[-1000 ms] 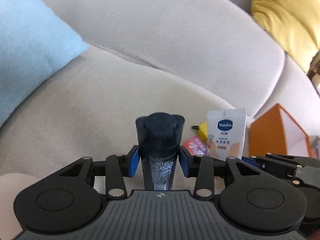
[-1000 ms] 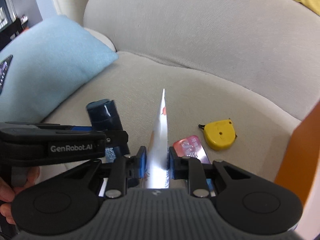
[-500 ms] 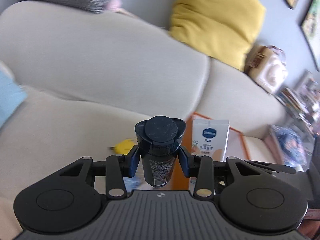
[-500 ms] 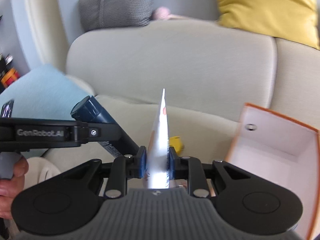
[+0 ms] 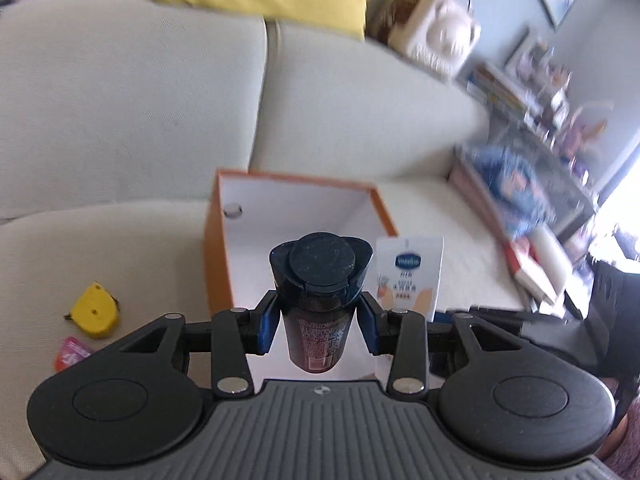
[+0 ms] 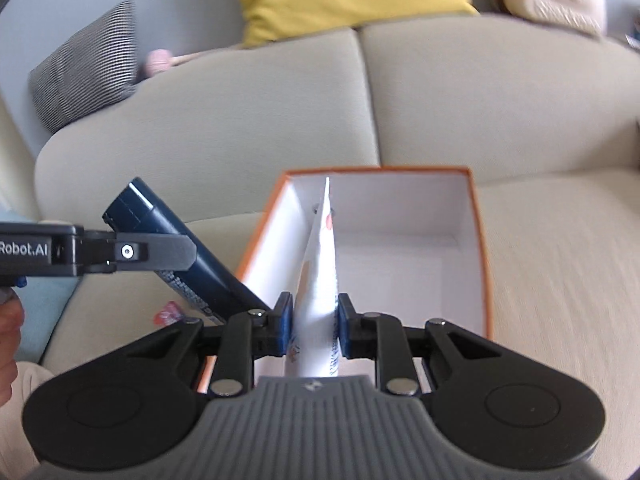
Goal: Organize rigid objects
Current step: 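Carry the spray can with the left tool while the right tool carries the tube into the orange box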
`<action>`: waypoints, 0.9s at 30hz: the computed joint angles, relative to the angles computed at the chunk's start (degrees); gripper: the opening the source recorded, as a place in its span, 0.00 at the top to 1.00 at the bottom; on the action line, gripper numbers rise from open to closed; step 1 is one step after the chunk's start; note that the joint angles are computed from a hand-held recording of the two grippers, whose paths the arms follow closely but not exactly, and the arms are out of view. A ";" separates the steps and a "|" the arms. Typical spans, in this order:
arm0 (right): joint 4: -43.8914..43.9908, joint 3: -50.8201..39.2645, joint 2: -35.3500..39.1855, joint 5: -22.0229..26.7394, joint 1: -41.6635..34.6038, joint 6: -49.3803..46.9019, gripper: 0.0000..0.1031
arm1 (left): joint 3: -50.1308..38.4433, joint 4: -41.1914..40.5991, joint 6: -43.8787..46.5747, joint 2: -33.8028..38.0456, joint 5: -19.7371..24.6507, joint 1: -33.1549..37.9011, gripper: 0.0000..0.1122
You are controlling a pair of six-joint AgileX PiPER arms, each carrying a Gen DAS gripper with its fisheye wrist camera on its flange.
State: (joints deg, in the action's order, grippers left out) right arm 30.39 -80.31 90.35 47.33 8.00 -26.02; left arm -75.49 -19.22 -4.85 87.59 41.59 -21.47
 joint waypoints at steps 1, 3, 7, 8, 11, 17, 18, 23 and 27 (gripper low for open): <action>0.89 -0.03 0.92 0.38 -1.01 -0.60 0.77 | -0.90 1.51 -0.74 1.46 0.79 -0.76 0.58; 2.49 0.08 2.83 0.77 -2.60 -1.53 0.77 | -2.36 4.40 -2.62 4.10 2.41 -1.98 0.58; 3.68 -0.76 6.99 1.47 -2.83 -3.73 0.77 | -4.77 7.01 -3.32 8.01 5.67 -3.11 0.58; 3.90 -0.75 7.74 1.38 -2.50 -4.54 0.77 | -5.45 7.68 -3.54 8.83 6.55 -3.40 0.58; 5.45 -1.43 10.22 2.32 -1.92 -6.33 0.77 | -7.90 10.00 -4.17 11.37 9.19 -4.35 0.58; 4.58 -4.47 15.03 4.31 -1.49 -4.17 0.77 | -12.90 11.49 -4.37 16.79 12.56 -5.13 0.58; 3.47 -5.18 15.65 4.69 -1.33 -3.26 0.77 | -14.10 11.67 -4.42 17.92 13.14 -5.27 0.58; -1.16 -9.33 18.87 6.44 -1.84 -1.46 0.77 | -17.21 13.10 -5.33 21.13 13.23 -5.74 0.58; -2.83 -11.47 20.82 6.76 -1.63 -0.22 0.77 | -21.78 13.06 -4.68 24.20 14.85 -5.58 0.57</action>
